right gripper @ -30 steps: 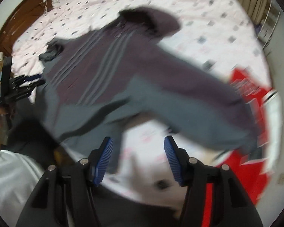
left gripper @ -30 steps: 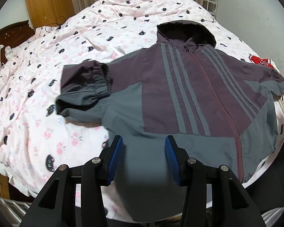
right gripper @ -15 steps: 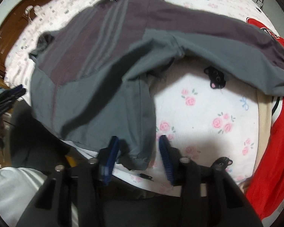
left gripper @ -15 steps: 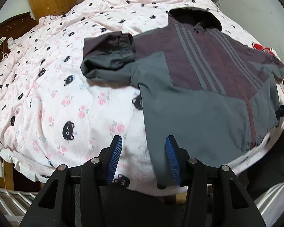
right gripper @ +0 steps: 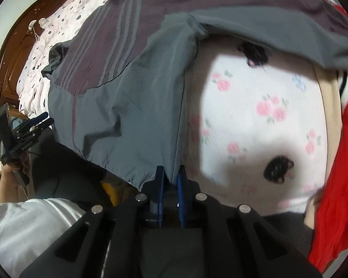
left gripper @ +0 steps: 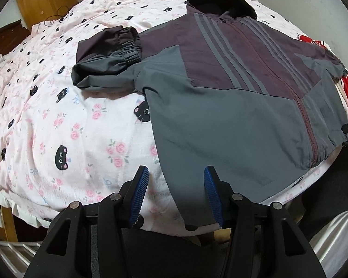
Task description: Fold clothes
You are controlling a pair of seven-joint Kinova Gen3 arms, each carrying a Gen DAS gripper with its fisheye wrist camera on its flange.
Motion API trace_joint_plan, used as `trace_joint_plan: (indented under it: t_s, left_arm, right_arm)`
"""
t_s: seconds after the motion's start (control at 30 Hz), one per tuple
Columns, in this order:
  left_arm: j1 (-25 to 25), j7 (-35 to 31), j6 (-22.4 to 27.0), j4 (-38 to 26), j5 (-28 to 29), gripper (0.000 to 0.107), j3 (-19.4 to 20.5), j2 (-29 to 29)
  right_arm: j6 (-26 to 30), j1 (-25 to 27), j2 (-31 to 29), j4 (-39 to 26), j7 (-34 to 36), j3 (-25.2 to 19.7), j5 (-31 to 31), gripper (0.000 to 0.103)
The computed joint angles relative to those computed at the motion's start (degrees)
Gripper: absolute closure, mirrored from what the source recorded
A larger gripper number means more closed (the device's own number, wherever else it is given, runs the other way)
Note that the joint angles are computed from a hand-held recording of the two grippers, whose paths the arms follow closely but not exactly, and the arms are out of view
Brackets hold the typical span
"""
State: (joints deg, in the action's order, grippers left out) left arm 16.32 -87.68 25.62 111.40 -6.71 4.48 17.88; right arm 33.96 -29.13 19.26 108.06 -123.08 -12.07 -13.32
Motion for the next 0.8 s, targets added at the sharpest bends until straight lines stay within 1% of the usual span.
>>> trace_joint_plan:
  t_s: [0.07,0.1,0.13,0.2,0.23,0.27,0.3,0.33,0.37,0.4,0.43,0.47,0.53,0.63,0.67,0.77,0.8]
  left_arm:
    - [-0.74,-1.25,-0.45,0.17,0.66,0.062,0.52,-0.06]
    - [-0.06,-1.65,0.03,-0.13,1.02,0.062,-0.24,-0.10]
    - [1.48,-1.95,0.21,-0.31,1.67,0.062,-1.94,-0.10]
    - [5.49,-4.32,0.14,-0.27,4.39,0.062,-6.91,-0.24]
    - [6.74,-5.18,0.48,-0.60,5.29,0.062,-8.60,-0.12]
    - [7.20,-5.15,0.35,-0.65,5.41,0.062,-9.23,-0.20]
    - [6.91,-4.25,0.18,-0.62,4.61,0.062,-8.88,-0.38]
    - [5.88,-2.45,-0.68,-0.24,2.92,0.062,-7.80,-1.05]
    - [4.54,-0.66,-1.23,-0.10,1.21,0.062,-6.40,-1.59]
    - [3.93,0.40,-2.15,0.09,0.40,0.062,-6.04,-2.08]
    - [4.17,2.15,-3.55,0.18,-0.82,0.062,-6.73,-2.71]
    - [5.47,4.12,-5.14,0.30,-2.28,0.062,-8.36,-2.95]
    - [9.89,8.77,-7.79,-0.82,-6.92,0.061,-13.65,-2.64]
    - [17.06,13.92,-9.03,-4.70,-13.91,0.050,-21.62,0.35]
    - [19.14,14.70,-9.73,-6.05,-16.24,0.050,-24.27,1.77]
    - [26.46,17.58,-7.74,-11.25,-23.23,0.050,-32.06,8.55]
    - [27.99,18.31,-6.87,-12.51,-25.18,0.050,-33.54,10.49]
  right_arm:
    - [0.28,-0.22,0.50,-0.01,-0.41,0.05,-0.02,0.092]
    - [0.28,-0.36,0.65,0.14,-0.64,0.14,0.11,0.092]
    - [0.68,-1.11,1.08,-0.26,-1.56,0.63,0.90,0.092]
    - [1.45,-1.34,0.94,0.09,-2.13,1.00,1.84,0.092]
    - [1.94,-1.60,1.28,-0.16,-2.50,1.22,2.44,0.092]
    - [2.33,-1.87,1.44,-0.23,-2.86,1.44,3.11,0.091]
    - [3.01,-2.21,1.48,-0.43,-3.27,1.66,3.84,0.090]
    - [4.45,-2.91,1.71,-1.25,-3.93,2.00,5.01,0.084]
    - [5.97,-3.73,1.96,-2.24,-4.77,2.36,6.27,0.071]
    - [8.15,-5.06,1.71,-3.20,-6.37,3.19,8.44,0.063]
    - [10.38,-6.37,1.43,-4.10,-7.86,3.98,10.59,0.055]
    - [11.67,-6.62,1.05,-4.70,-8.62,3.92,11.81,0.054]
    - [14.25,-7.55,0.38,-6.07,-10.27,4.12,14.42,0.055]
    - [19.27,-10.12,0.21,-9.15,-13.89,4.60,19.99,0.055]
    - [20.54,-10.73,0.12,-10.06,-14.69,4.53,21.47,0.055]
    - [21.49,-11.20,-0.36,-11.05,-16.20,3.93,23.44,0.055]
    - [21.59,-11.21,-0.42,-11.20,-16.42,3.68,23.68,0.055]
